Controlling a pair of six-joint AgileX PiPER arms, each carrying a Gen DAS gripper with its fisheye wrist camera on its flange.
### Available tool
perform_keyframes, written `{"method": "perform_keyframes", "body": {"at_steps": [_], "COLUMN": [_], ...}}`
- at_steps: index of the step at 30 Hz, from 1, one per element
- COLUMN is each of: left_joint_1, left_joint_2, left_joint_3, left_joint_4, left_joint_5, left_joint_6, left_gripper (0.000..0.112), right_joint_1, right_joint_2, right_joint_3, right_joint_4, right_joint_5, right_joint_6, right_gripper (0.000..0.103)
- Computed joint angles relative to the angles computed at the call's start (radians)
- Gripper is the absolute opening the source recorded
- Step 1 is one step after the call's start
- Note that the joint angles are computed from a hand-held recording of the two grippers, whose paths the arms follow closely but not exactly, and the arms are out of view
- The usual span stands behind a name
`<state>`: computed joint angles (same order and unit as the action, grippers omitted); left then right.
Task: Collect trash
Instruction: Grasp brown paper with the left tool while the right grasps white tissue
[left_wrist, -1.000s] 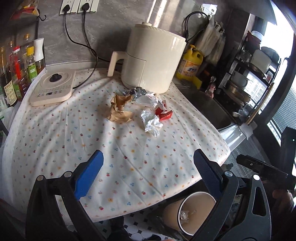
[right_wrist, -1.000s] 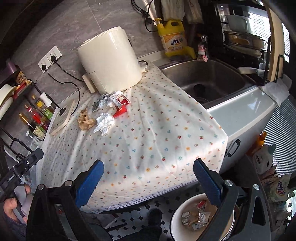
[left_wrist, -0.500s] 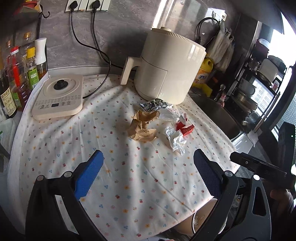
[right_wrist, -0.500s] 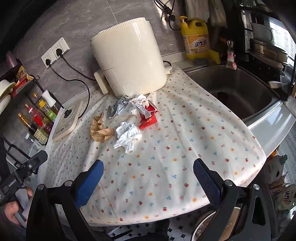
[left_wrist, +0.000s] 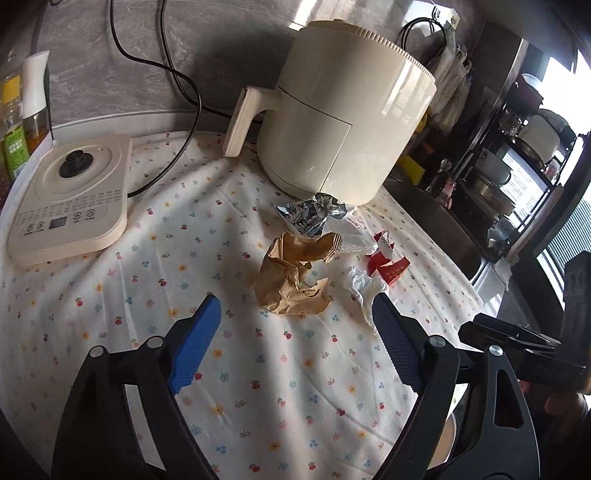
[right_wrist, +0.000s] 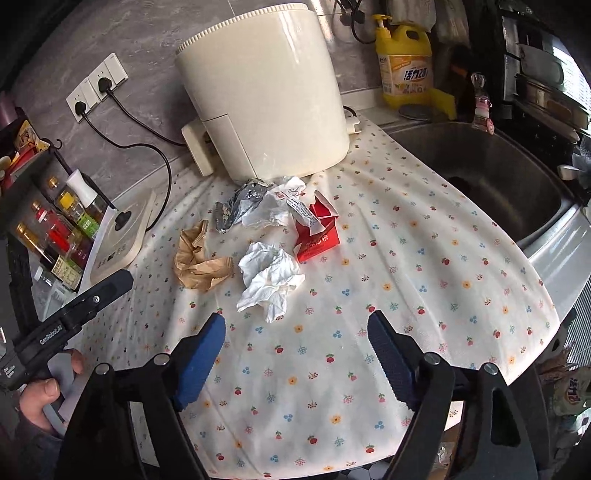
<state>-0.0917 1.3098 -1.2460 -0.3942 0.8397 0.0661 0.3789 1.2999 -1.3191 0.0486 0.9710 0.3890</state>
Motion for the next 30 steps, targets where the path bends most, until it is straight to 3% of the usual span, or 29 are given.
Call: {"method": "perform_keyframes", "body": {"at_steps": [7, 9, 10, 11, 13, 21, 26, 30], "left_joint_1": [-0.021, -0.033, -0.040, -0.032, -0.014, 0.093, 0.158, 0.247], "left_joint_2": [0.173, 0.217, 0.242, 0.258, 0.263, 0.187, 0.105, 0.020], "left_joint_3": [-0.087, -0.119, -0.140, -0.151, -0.157, -0.114, -0.046, 0.040], "left_joint_4": [-0.015, 0.009, 0.034, 0.019, -0.019, -0.105, -0.088, -0.120], "left_joint_5": [-0.013, -0.001, 0.014, 0.025, 0.029, 0.028, 0.019, 0.026], "left_joint_6": [0.023, 0.019, 0.005, 0.016, 0.045, 0.095, 0.071, 0.078], "left_gripper": [0.056, 0.042, 0.026, 0.018, 0.013, 0.012, 0.012, 0.012], "right_joint_1": [-0.010, -0.009, -0.007, -0.005, 0.005, 0.078, 0.098, 0.136], "right_joint_2": [0.060, 0.084, 0.099, 0.113, 0.147, 0.323, 0.430, 0.465], "right_joint_3": [-0.044, -0.063, -0.075, -0.086, -0.110, -0.261, -0.367, -0.393], "right_joint_4": [-0.024, -0.028, -0.028, -0.026, -0.024, -0.027, -0.035, -0.115], "right_joint_5": [0.011, 0.016, 0.019, 0.020, 0.021, 0.062, 0.120, 0.150], "right_joint_6": [0.059, 0.064, 0.065, 0.064, 0.058, -0.016, -0.038, 0.000], "right_gripper": [0.077, 0.077, 0.077, 0.077, 0.077, 0.080, 0.078, 0.056]}}
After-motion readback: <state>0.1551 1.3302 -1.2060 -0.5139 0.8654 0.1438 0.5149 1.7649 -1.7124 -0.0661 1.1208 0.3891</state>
